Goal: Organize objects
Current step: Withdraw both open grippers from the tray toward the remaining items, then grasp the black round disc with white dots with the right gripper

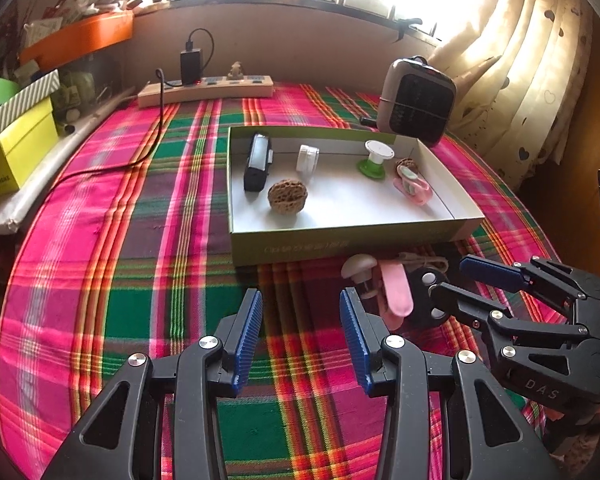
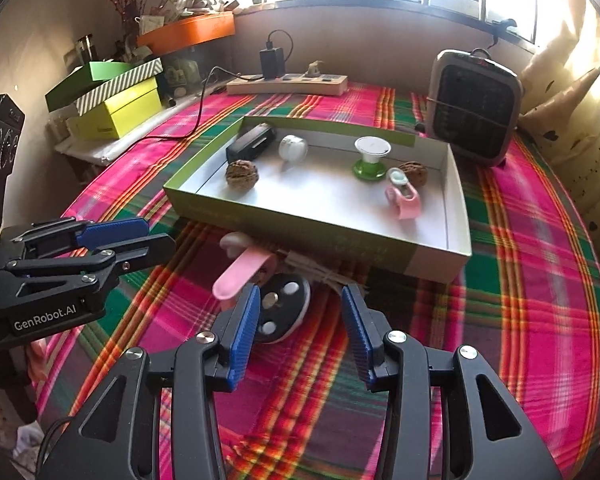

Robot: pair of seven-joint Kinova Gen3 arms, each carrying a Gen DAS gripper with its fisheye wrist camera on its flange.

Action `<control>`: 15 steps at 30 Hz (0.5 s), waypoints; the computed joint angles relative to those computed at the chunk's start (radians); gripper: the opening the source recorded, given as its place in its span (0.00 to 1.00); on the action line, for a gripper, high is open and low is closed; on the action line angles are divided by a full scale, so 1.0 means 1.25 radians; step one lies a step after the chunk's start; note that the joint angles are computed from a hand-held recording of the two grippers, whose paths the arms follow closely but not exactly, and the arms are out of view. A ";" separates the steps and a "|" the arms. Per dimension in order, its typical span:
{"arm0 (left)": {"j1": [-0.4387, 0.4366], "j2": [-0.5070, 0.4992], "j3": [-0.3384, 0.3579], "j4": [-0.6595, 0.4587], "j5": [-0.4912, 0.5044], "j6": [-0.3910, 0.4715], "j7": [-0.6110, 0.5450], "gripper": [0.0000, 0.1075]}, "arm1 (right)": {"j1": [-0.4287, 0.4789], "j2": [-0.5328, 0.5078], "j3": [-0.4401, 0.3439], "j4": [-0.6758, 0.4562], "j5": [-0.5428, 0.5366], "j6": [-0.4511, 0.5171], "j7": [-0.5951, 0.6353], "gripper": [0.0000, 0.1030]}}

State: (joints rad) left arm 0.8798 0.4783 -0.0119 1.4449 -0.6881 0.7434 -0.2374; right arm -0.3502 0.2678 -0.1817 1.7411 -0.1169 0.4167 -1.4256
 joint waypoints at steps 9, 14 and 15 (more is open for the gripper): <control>-0.012 -0.006 0.002 0.021 0.009 -0.025 -0.002 0.36 | -0.033 0.026 0.020 -0.023 0.036 0.025 -0.053 0.42; -0.023 -0.007 0.006 0.026 0.023 -0.041 -0.019 0.36 | -0.025 0.032 0.013 -0.025 0.034 0.028 -0.054 0.42; -0.026 -0.007 0.007 0.026 0.027 -0.045 -0.025 0.36 | -0.023 0.033 0.012 -0.024 0.031 0.026 -0.054 0.42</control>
